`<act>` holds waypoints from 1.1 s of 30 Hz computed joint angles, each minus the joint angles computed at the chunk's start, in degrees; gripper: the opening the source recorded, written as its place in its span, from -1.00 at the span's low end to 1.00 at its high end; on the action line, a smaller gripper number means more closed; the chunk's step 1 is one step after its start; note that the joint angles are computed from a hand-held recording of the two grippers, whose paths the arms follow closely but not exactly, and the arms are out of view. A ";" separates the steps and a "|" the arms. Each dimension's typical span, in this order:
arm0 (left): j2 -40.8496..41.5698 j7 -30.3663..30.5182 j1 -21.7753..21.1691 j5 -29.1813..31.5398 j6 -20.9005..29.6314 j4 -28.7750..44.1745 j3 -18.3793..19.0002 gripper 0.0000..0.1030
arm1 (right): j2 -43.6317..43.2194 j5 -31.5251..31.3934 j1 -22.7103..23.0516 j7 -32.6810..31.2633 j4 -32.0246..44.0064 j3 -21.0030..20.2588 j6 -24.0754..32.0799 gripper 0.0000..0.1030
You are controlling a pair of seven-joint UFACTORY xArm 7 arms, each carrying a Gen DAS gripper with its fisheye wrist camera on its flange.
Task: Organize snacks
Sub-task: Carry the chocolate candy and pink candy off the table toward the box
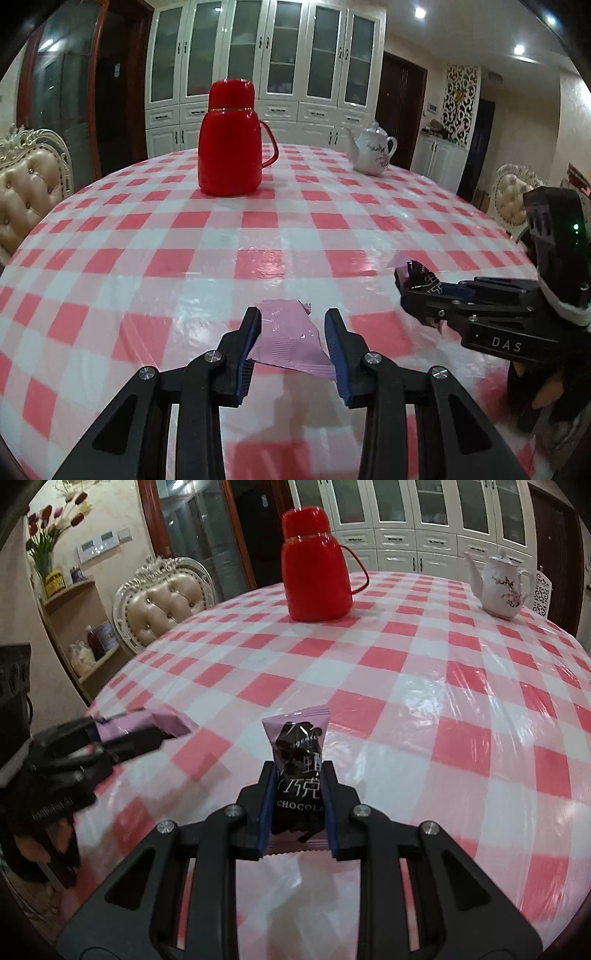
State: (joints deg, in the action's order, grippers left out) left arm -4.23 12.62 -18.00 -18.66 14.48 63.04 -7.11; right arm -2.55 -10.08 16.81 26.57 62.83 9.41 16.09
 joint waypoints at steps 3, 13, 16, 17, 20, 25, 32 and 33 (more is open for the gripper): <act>-3.42 -3.42 -0.22 1.71 -1.35 -3.52 -1.08 -0.28 | -4.30 -0.74 0.12 3.37 -3.90 1.02 -1.42 -0.47; -14.61 -15.86 -3.60 12.14 -5.55 -14.83 -5.11 -0.28 | -22.31 4.02 0.18 5.36 -17.81 4.33 -0.71 -0.47; -16.10 -17.28 -5.16 13.80 -5.41 -15.40 -5.65 -0.28 | -28.11 3.45 -1.21 6.72 -20.84 5.91 1.25 -0.47; -16.66 -17.81 -5.50 14.47 -5.27 -15.50 -6.11 -0.28 | -29.71 3.53 -1.25 6.79 -21.71 6.03 1.81 -0.47; -17.76 -18.98 -6.76 15.71 -4.90 -15.75 -6.76 -0.28 | -35.64 3.52 -1.78 7.60 -24.71 6.77 4.02 -0.47; -18.05 -19.58 -9.58 16.91 -4.61 -15.23 -7.94 -0.28 | -45.58 4.01 -2.17 8.26 -29.34 6.99 8.51 -0.47; -16.37 -19.08 -13.30 18.06 -4.44 -13.52 -9.48 -0.28 | -58.60 5.06 -2.60 8.30 -34.72 6.05 17.75 -0.46; -16.13 -19.06 -13.73 18.08 -4.42 -13.31 -9.65 -0.28 | -60.07 5.15 -2.58 8.10 -35.22 5.98 19.11 -0.47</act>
